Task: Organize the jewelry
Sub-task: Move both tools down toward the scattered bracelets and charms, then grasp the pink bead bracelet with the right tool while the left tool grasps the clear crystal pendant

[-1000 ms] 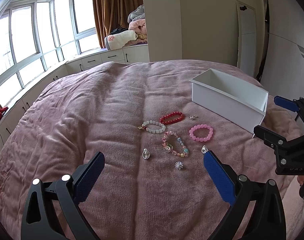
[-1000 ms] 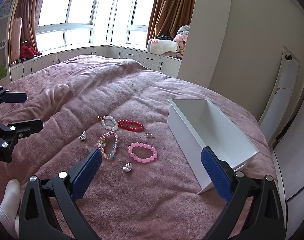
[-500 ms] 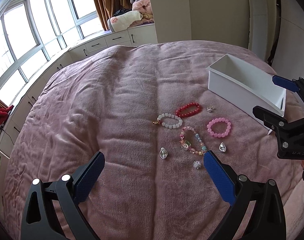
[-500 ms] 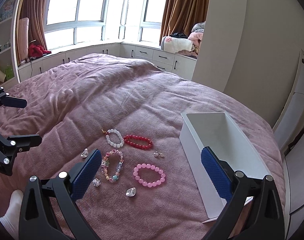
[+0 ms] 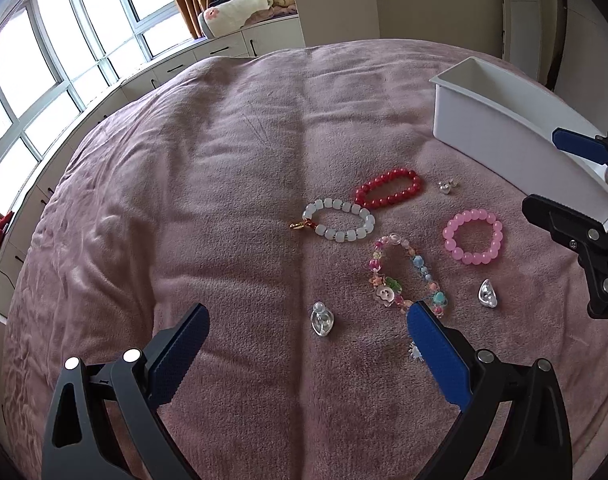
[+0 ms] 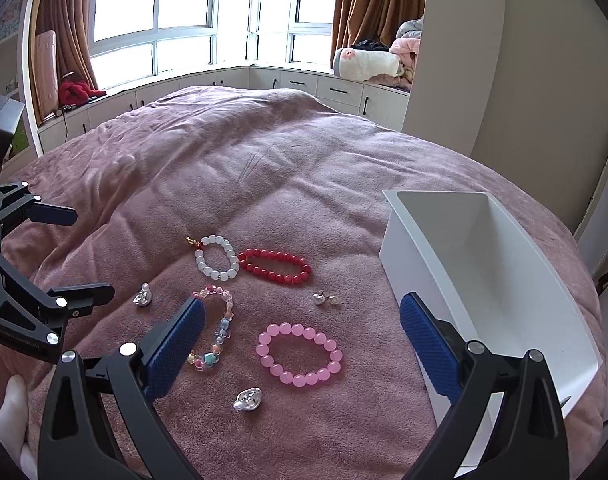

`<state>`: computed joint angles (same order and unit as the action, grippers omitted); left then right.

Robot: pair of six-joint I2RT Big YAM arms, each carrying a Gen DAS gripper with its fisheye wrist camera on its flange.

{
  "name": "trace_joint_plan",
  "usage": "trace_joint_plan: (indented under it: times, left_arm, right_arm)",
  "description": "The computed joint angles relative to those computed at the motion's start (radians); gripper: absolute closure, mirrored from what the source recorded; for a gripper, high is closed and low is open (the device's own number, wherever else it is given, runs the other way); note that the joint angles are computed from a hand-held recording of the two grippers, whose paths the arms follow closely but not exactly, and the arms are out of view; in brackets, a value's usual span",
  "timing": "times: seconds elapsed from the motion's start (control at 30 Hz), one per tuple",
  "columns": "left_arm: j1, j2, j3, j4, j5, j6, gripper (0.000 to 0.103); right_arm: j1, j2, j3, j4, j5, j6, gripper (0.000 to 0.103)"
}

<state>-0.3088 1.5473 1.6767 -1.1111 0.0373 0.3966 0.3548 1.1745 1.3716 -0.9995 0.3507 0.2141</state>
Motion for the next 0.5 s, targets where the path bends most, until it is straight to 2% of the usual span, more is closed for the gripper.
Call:
trace_joint_plan:
  times: [0.13, 0.2, 0.33, 0.5]
  left_arm:
    - [0.004, 0.03, -0.025, 0.026, -0.014, 0.02, 0.003]
    - [0.007, 0.035, -0.032, 0.041, -0.005, 0.007, 0.003]
    - [0.024, 0.045, -0.036, 0.064, 0.06, -0.047, 0.003]
    - [0.032, 0.066, -0.039, 0.087, 0.083, -0.071, 0.003]
  right_arm:
    - [-0.022, 0.021, -0.026, 0.023, -0.043, -0.005, 0.02]
    - [-0.036, 0.03, -0.041, 0.034, -0.062, -0.001, 0.022]
    - [-0.068, 0.047, -0.063, 0.039, -0.098, 0.019, 0.027]
    - [-0.083, 0.068, -0.082, 0.031, -0.086, 0.017, 0.033]
